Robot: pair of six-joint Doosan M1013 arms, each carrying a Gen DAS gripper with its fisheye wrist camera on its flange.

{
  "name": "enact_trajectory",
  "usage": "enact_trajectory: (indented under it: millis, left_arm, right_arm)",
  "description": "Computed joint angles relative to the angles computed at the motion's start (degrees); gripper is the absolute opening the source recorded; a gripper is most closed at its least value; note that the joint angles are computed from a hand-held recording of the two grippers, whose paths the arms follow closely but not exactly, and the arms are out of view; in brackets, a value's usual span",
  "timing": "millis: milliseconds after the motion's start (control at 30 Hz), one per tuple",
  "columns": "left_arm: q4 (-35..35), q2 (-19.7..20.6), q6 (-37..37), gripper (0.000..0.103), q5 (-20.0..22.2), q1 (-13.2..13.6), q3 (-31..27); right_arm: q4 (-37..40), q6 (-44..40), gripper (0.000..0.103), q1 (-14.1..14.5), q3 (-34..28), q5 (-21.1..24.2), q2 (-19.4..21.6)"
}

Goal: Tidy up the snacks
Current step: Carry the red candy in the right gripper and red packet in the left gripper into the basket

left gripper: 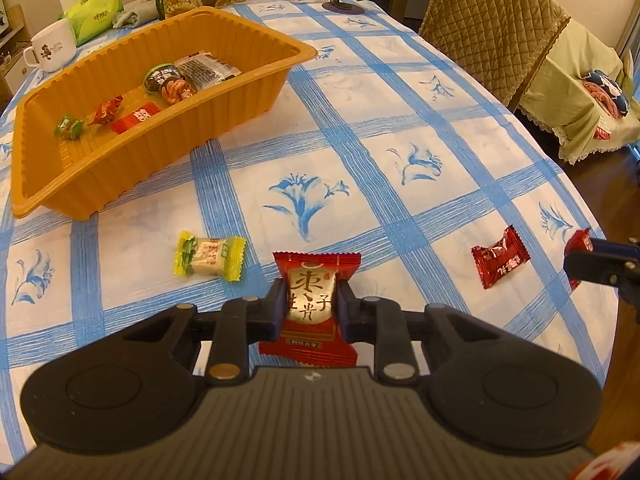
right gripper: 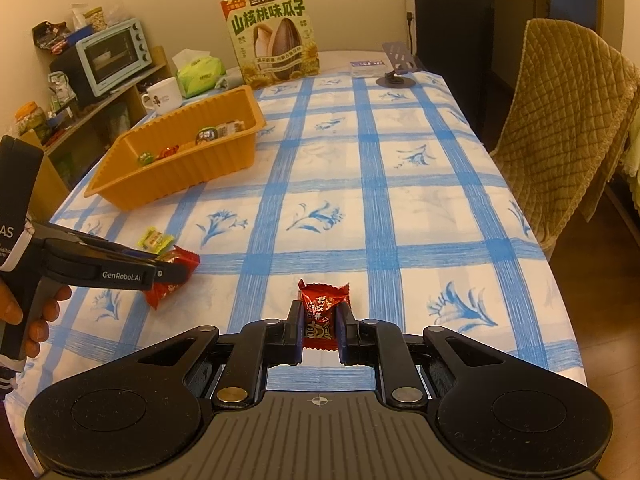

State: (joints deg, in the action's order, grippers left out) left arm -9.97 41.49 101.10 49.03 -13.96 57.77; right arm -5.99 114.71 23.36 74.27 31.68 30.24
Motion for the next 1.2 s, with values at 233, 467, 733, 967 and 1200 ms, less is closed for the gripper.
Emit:
enact_trajectory:
  millis: [233, 467, 733, 967, 1200]
  left_arm:
    - [-0.4, -2.16, -0.92, 0.023, -1.74, 0.64, 2.32]
    - [-0.54, -4.95, -1.96, 0.023, -4.76, 1.51, 4.91]
    - [0.34, -7.76, -4.05, 0.023, -8.45, 2.8, 7.04]
    - [2.32, -9.39, -6.71, 0.023, -11.22, 3.99, 8.1]
    - [4.23, -9.76, -8.65, 0.023, -12.77, 5.16, 7.68]
  right_arm:
    - [1.97, -3.27, 0.016, -0.12, -0.57, -1.04, 0.12]
    - [5.61, -8.61, 0.016, -0.1, -2.21, -1.49, 0.79]
    - [10.62, -15.65, 0.016, 0.23, -5.15, -1.61, 2.26]
    - [14.85, -21.71, 0.016, 0.67, -8.81, -1.01, 4.18]
    - [18.76, -26.94, 0.016, 1.0, -13.97, 0.19, 6.96]
